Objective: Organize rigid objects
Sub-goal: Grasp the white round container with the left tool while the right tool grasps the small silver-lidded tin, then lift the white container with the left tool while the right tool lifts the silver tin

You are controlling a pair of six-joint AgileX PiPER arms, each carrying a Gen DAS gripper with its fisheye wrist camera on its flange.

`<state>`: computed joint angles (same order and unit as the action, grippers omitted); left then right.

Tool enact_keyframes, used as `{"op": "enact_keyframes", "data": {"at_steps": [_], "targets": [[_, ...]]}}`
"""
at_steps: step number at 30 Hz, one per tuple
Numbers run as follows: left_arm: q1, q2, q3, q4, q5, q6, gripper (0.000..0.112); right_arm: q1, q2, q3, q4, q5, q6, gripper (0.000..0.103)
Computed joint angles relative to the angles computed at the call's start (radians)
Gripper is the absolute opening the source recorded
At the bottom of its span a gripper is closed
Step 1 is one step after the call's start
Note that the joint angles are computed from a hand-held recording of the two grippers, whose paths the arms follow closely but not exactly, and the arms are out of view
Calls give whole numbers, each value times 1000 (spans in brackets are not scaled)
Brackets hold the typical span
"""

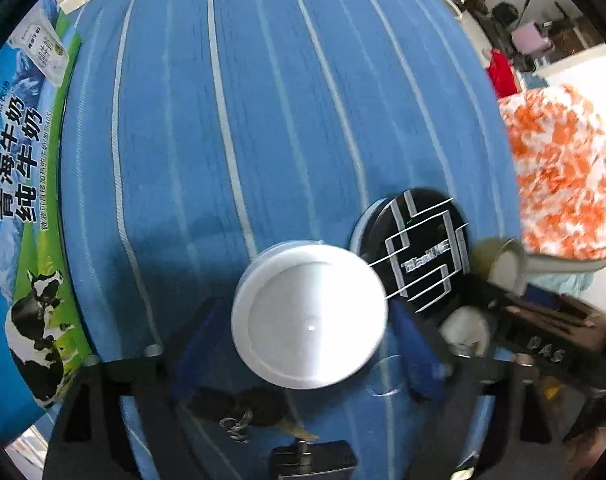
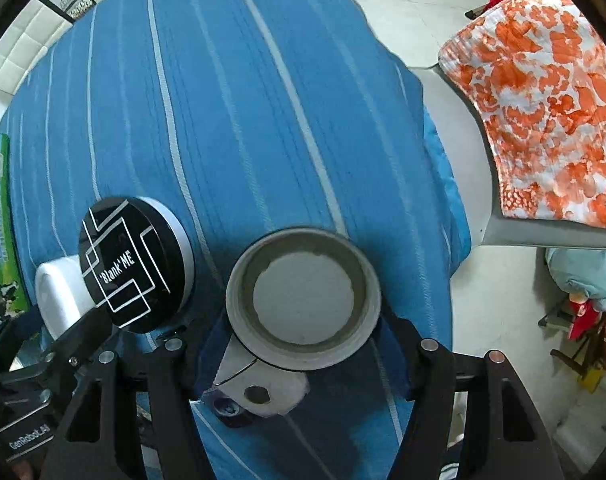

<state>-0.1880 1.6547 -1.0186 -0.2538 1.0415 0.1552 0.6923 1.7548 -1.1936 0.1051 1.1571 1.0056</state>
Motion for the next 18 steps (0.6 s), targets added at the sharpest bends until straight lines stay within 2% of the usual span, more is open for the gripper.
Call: {"op": "enact_keyframes", "data": {"at_steps": [4,7,9,11,13,15,17,18], "targets": [[18,-5,7,-3,-29,7,99,8,9,-9,-13,6,23,68],[36,-1,-11,-29,-35,26,82,2,8,-6,-16,1,52,67],[28,7,-44,-31,13,36,66,-3,7,-7,-15,5,58,67],[-13,-11,-51,27,43,18,66,-1,8,-8,-15,3,49,67],[-28,-21,-32,39,31,21,66,8,16,-16,-21,13,43,67],[-19,-9,-12,15,12,25,84,17,25,-29,-30,27,43,67],[-6,23,-21,-27,19,31,91,14,22,-27,-12,25,37,67],[1,30,-24,-39,32,37,91,12,17,-23,-6,20,35,67]]}}
